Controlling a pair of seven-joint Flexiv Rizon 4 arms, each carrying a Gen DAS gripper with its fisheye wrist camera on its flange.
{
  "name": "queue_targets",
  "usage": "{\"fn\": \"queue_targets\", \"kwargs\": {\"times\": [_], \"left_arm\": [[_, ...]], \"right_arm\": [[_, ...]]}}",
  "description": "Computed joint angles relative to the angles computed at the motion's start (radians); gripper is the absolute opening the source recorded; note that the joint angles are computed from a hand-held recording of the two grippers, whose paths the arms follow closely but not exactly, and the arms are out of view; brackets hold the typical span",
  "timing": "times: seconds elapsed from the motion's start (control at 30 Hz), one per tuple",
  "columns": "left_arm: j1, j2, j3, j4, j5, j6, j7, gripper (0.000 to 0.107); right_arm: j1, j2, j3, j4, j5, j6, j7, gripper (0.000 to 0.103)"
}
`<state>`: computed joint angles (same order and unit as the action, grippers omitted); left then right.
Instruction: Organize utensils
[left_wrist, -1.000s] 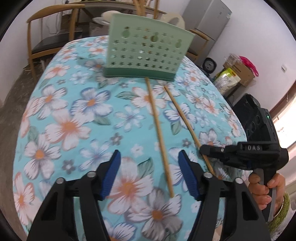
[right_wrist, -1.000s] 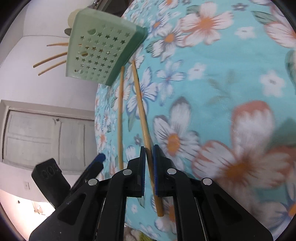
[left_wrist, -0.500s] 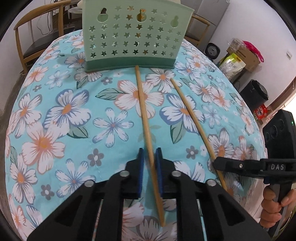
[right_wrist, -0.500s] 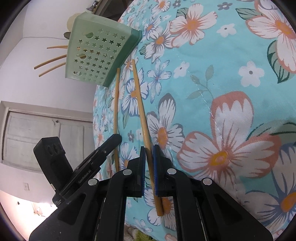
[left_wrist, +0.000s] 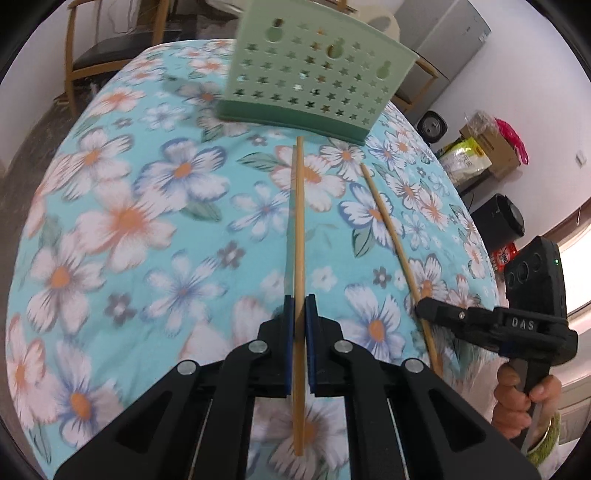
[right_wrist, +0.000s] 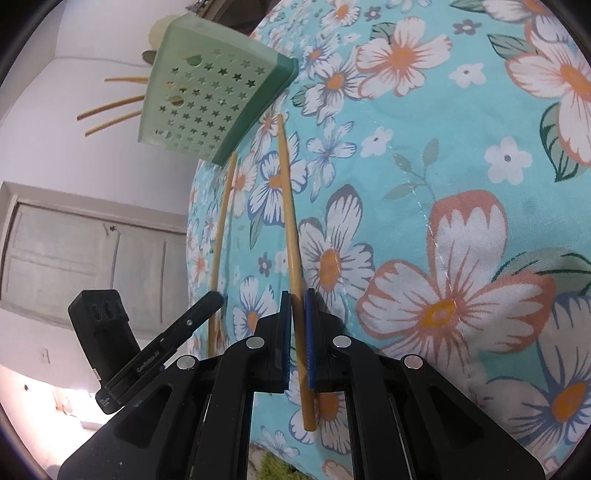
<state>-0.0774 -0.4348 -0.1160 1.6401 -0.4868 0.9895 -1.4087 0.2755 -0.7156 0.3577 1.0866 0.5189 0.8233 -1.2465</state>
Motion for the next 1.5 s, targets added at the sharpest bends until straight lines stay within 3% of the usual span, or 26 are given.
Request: {"fn": "queue_targets", "kwargs": {"times": [0.2, 0.43, 0.5, 0.57, 0.67, 0.93, 1.23, 1.5], "left_arm": [[0.021, 0.095, -0.001, 0.129, -0.082, 0.020, 0.022, 0.005], [0.013, 0.148, 0.015, 0.197, -0.116, -0.018, 0.043, 0.005], [0.009, 0.149, 0.024, 0.194, -0.101, -0.027, 0.035, 0.006], [0.010, 0.147, 0.025, 0.187, -0.101, -0.028, 0.042, 0.012], [0.006, 0.145, 0.028, 0.174, -0.084, 0.002, 0.058, 0.027], [0.002, 0.041, 0.029, 0.020, 0.018, 0.011, 0.063, 0.033], [-0.039, -0.138, 0.088, -0.258, 0.236, -0.112, -0.055, 0.033], [-0.044, -0.203, 0.095, -0.355, 0.304, -0.135, -0.083, 0.022]], "right_arm": [[-0.002, 0.040, -0.004, 0.032, -0.032, -0.078, -0.058, 0.005], [0.038, 0.080, -0.044, 0.061, -0.116, -0.141, -0.088, 0.006], [0.058, 0.082, -0.059, 0.055, -0.151, -0.150, -0.086, 0.009], [0.075, 0.079, -0.074, 0.045, -0.185, -0.144, -0.085, 0.024], [0.104, 0.078, -0.093, 0.044, -0.239, -0.105, -0.079, 0.036], [0.118, 0.055, -0.096, 0.036, -0.289, -0.054, -0.039, 0.038], [0.124, 0.052, -0.106, 0.038, -0.339, -0.030, -0.006, 0.038], [0.128, 0.007, -0.109, -0.034, -0.363, -0.037, -0.008, 0.038]]}}
